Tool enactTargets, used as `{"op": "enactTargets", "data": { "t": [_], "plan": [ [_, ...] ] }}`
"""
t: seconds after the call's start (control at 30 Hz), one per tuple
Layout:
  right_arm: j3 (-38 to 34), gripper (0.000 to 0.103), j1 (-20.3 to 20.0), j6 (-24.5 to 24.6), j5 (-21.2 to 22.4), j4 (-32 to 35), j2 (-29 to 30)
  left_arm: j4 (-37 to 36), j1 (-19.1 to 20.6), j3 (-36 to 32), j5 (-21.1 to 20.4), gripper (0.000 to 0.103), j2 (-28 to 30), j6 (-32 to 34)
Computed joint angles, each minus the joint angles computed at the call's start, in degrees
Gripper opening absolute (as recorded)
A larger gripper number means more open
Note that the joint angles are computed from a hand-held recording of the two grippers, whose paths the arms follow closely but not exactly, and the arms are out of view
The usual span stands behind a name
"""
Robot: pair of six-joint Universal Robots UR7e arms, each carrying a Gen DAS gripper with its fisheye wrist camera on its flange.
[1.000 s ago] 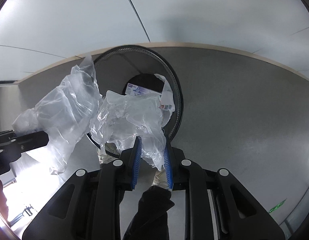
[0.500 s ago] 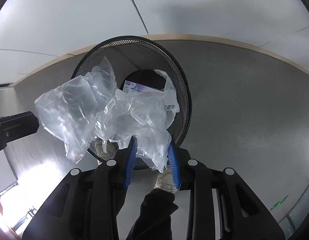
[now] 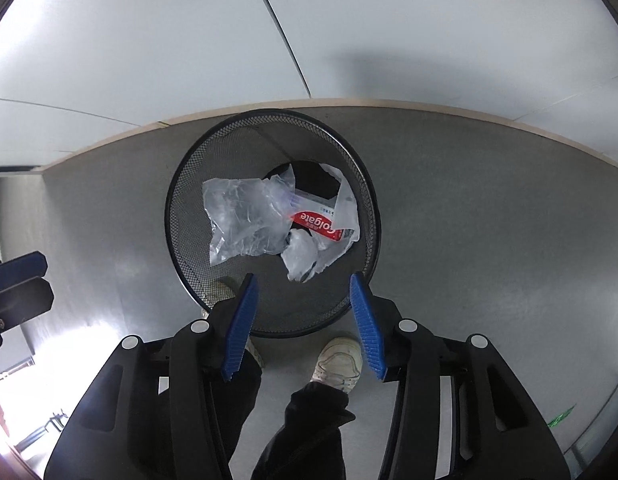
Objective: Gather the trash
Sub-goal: 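Raise both tools back toward the counter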
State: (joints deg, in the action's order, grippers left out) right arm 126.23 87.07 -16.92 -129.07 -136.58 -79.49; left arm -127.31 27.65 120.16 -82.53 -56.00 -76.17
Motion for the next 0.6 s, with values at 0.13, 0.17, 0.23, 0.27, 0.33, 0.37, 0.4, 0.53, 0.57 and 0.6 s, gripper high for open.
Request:
{"op": "enactTargets", "data": {
  "t": [0.13, 0.17, 0.23, 0.27, 0.33, 0.37, 0.4, 0.53, 0.57, 0.6],
  "plan": [
    [-2.4, 0.048, 4.7, 1.3, -0.5, 7.5, -4.9, 7.9, -2.9, -4.3, 0.4, 0.056, -1.3, -1.9],
    [-3.1, 0.048, 5.6, 1.7, 0.0, 9.3, -6.1, 10.2, -3.8, -5.8, 1.1, 0.056, -1.7, -2.3],
    [-5.7, 0.048, 8.5, 3.3, 0.9, 14.6, -8.9, 14.8, -5.3, -9.1, 2.4, 0.057, -2.2, -3.2],
    [-7.0, 0.048, 9.7, 3.8, 1.4, 16.7, -9.9, 17.3, -6.0, -11.0, 3.2, 0.057, -2.3, -3.7],
    [-10.3, 0.050, 12.6, 5.5, 2.5, 21.4, -11.9, 22.6, -7.3, -15.3, 4.7, 0.058, -2.4, -4.8],
    [-12.2, 0.052, 14.1, 6.5, 3.1, 24.1, -12.7, 25.2, -8.0, -17.5, 5.4, 0.059, -2.4, -5.5],
    [-13.7, 0.053, 15.3, 7.3, 3.6, 26.0, -13.1, 27.3, -8.4, -19.4, 6.0, 0.059, -2.3, -5.9],
    [-20.6, 0.056, 20.8, 10.7, 5.3, 33.3, -14.6, 38.7, -10.7, -30.1, 9.7, 0.062, -0.7, -7.9],
    [-22.1, 0.056, 22.1, 11.4, 5.5, 35.2, -14.9, 42.4, -11.3, -33.4, 10.6, 0.062, 0.3, -8.3],
    [-23.8, 0.056, 23.6, 12.2, 5.7, 37.4, -15.1, 45.7, -11.9, -36.8, 11.5, 0.062, 1.3, -8.6]
  ]
}}
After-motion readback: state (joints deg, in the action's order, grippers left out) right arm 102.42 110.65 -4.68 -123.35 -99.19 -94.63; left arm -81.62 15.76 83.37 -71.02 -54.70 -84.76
